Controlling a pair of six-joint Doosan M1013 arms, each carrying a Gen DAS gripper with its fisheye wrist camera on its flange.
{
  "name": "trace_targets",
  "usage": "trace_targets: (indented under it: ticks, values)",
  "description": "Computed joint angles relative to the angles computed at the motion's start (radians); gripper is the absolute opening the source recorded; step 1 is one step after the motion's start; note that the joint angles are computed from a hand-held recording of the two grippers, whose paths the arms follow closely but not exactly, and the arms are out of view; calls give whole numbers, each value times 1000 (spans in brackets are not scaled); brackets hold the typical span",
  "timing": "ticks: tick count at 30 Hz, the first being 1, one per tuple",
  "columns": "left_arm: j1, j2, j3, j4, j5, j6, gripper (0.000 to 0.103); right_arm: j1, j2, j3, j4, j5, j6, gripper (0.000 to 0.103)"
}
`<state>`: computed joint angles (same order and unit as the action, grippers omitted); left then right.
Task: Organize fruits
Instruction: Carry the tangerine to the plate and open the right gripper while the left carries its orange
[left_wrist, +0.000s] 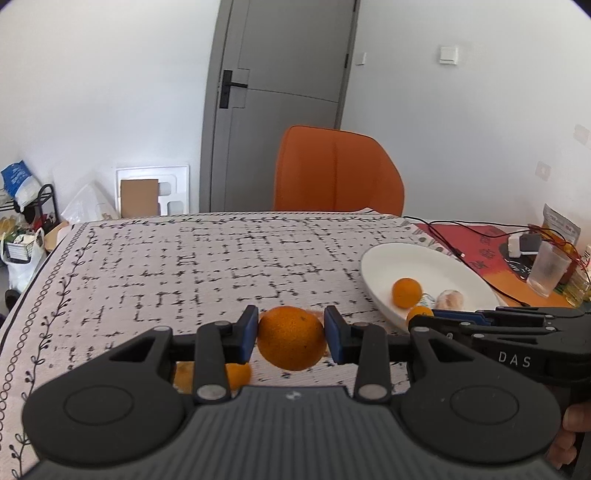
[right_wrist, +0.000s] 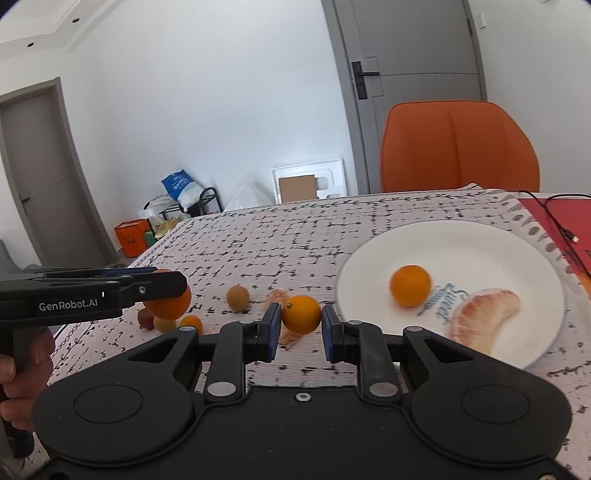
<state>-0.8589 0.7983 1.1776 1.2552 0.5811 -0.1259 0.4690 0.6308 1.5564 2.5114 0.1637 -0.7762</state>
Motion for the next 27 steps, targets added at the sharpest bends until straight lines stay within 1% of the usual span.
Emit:
trace_targets:
  ticks: [4,9,18,22,27]
  values:
    - [-3,13,-28,-19,-4,41,37,-8,-9,20,112,12,-97,22]
    - [-6,29,-59,-36,-12,77,37,-20,-18,39,218,15,-185,22]
    - [-8,65,-126,-103,-31,177,37,-40,-29,69,380,20,-315,22]
    - [-8,80,-152,-132,-39,219,37,-46,-31,77,420,20,-341,22]
    - [-7,97,-184,-174,-44,275,37,-53,-23,72,394,16,-305,23]
